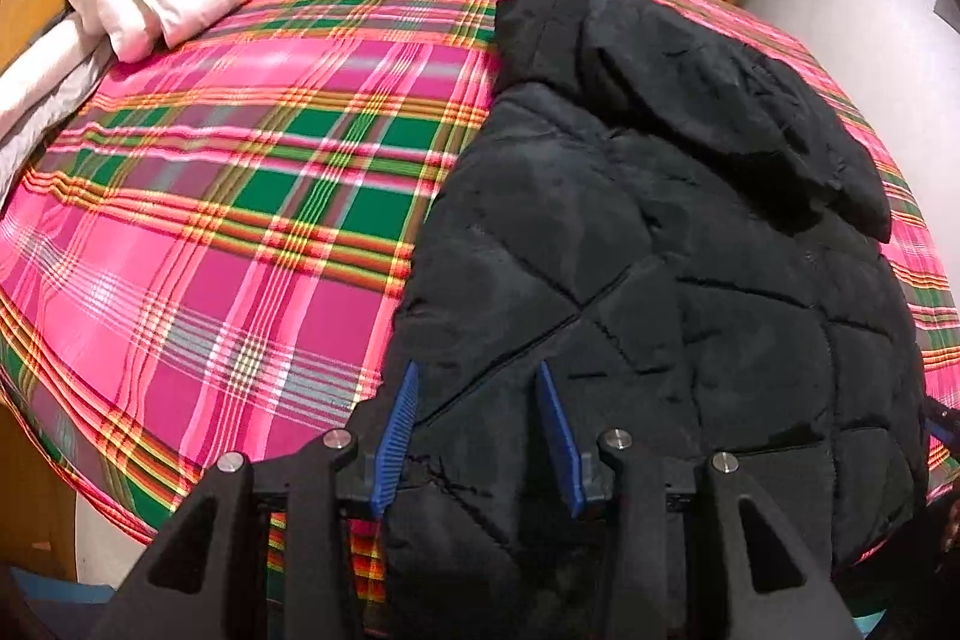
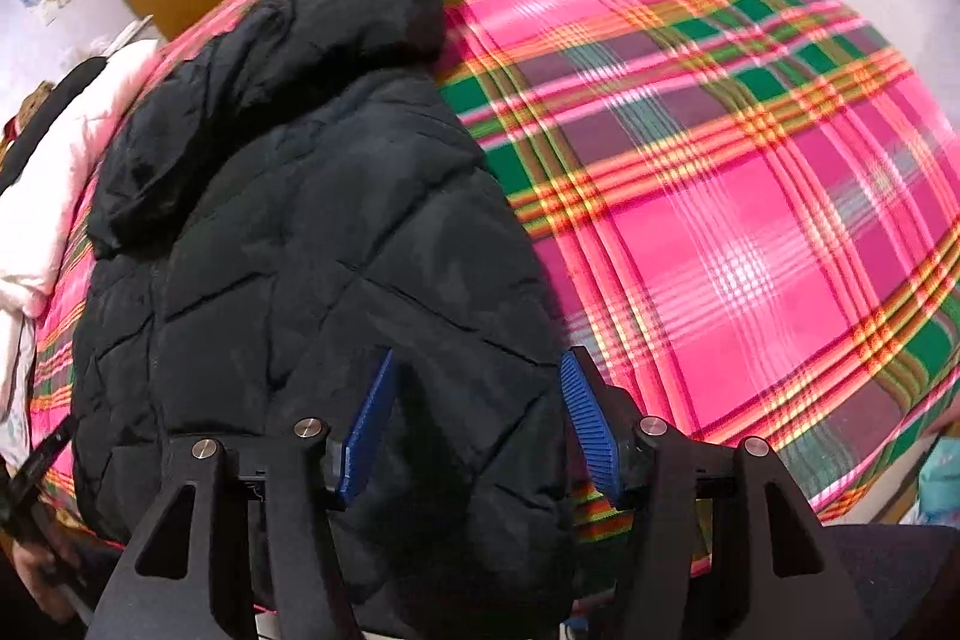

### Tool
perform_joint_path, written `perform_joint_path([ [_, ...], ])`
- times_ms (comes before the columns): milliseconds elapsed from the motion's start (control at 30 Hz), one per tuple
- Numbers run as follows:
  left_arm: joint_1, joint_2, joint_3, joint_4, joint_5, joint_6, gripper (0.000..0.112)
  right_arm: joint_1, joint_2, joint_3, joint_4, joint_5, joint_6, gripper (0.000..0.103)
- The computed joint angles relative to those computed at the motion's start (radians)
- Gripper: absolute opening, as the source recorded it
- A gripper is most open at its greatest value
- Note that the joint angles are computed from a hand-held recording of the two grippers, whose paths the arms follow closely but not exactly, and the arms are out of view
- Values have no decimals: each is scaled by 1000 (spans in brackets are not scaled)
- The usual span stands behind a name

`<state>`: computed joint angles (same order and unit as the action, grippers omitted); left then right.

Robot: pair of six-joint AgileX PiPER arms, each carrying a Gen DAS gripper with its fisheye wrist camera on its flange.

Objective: Fold large clothes

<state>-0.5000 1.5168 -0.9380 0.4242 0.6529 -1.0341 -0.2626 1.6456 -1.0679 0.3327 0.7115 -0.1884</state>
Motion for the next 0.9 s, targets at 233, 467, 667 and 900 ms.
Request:
perform_joint_path([
  [233,-7,8,4,-1,29,2,47,-33,95,-39,77,140,-46,69],
  [467,78,-2,35,-109,20,40,56,-47,103,-38,86,165,-54,70],
  [667,39,43,20,-137,37,88,53,-23,118,-65,47,202,-46,64],
  [900,-1,40,-9,-146,39,129,16,-41,48,-45,146,235,-129,15],
])
